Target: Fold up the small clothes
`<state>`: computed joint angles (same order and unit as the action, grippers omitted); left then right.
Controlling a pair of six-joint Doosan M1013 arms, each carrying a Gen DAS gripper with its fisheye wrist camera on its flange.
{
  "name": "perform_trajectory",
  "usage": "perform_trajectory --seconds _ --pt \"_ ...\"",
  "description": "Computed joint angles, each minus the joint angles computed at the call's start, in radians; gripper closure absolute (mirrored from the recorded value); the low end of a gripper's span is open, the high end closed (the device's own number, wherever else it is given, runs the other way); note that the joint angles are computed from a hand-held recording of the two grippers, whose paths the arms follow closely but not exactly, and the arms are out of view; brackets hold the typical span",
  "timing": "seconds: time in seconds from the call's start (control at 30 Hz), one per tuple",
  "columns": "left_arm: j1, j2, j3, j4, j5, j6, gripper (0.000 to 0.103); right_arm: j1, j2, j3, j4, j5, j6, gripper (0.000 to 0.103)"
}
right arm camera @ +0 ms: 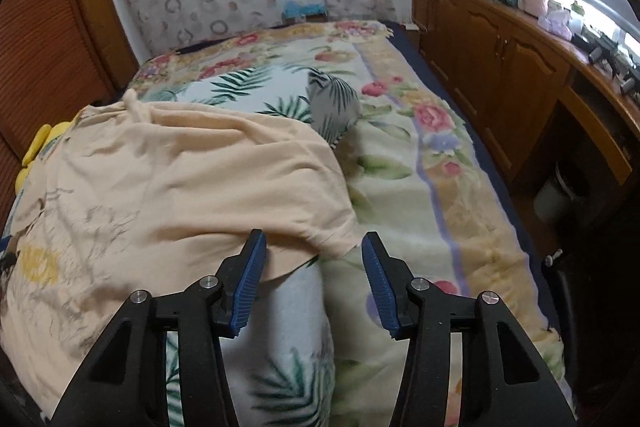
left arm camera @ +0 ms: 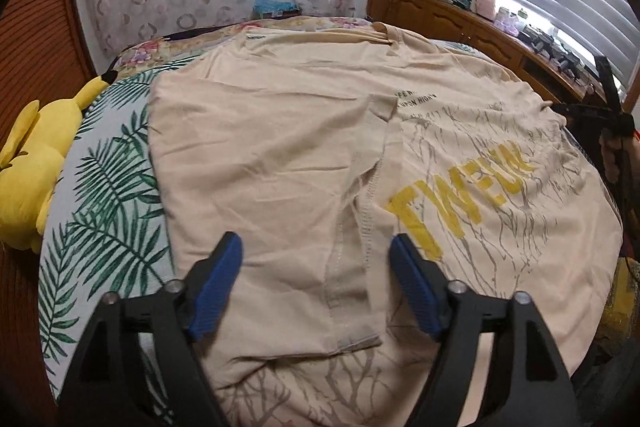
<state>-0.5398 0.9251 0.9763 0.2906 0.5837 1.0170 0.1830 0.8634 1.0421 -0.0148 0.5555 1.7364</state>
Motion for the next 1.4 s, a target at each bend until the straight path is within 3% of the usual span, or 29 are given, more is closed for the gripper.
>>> perform_trajectory --seconds 0.17,0.23,0.3,0.4,0.53,0.73,0.77,0.83,0.9,0.97,1.17,1.3,1.4 --pt "-0.006 0.016 -0.033 0.003 0.043 0.036 0.013 -0.014 0.009 -0.015 0.133 0.020 -0.114 0.072" --pt "-0.009 0.020 -0.041 0.013 0.055 0.039 0.011 -0.010 0.008 -0.017 0.137 0.022 -0.140 0.089" --pt "-0.008 0.020 -0.040 0.009 0.053 0.043 0.011 0.001 -0.002 -0.008 0.089 0.001 -0.139 0.098" --pt "-0.007 0.018 -0.037 0.009 0.051 0.043 0.011 0.015 -0.024 0.010 0.094 -0.056 -0.184 0.101" --pt "-0.006 0.013 -0.027 0.009 0.033 0.025 0.011 0.040 -0.049 0.017 0.138 -0.124 -0.285 0.101" --pt "-0.009 -0.024 0.032 0.107 -0.038 -0.120 0.011 0.061 -0.038 -0.023 0.120 -0.122 -0.299 0.100" --pt "-0.011 -0.033 0.046 0.135 -0.058 -0.156 0.011 0.062 -0.031 -0.031 0.084 -0.113 -0.259 0.097" --pt "-0.013 -0.048 0.066 0.169 -0.087 -0.202 0.011 0.064 -0.014 -0.050 -0.048 -0.088 -0.122 0.073" --pt "-0.016 -0.063 0.085 0.187 -0.120 -0.231 0.011 0.058 0.003 -0.063 -0.107 -0.056 -0.054 0.061" --pt "-0.019 -0.074 0.098 0.201 -0.145 -0.253 0.011 0.049 0.013 -0.066 -0.128 -0.034 -0.023 0.056" --pt "-0.032 -0.093 0.116 0.283 -0.200 -0.346 0.011 0.013 0.037 -0.072 -0.022 0.041 -0.043 0.055" --pt "-0.039 -0.096 0.117 0.314 -0.216 -0.378 0.011 -0.004 0.030 -0.050 0.101 0.029 -0.115 0.056" --pt "-0.046 -0.098 0.119 0.382 -0.208 -0.428 0.011 -0.014 0.027 -0.042 0.225 0.026 -0.223 0.077"
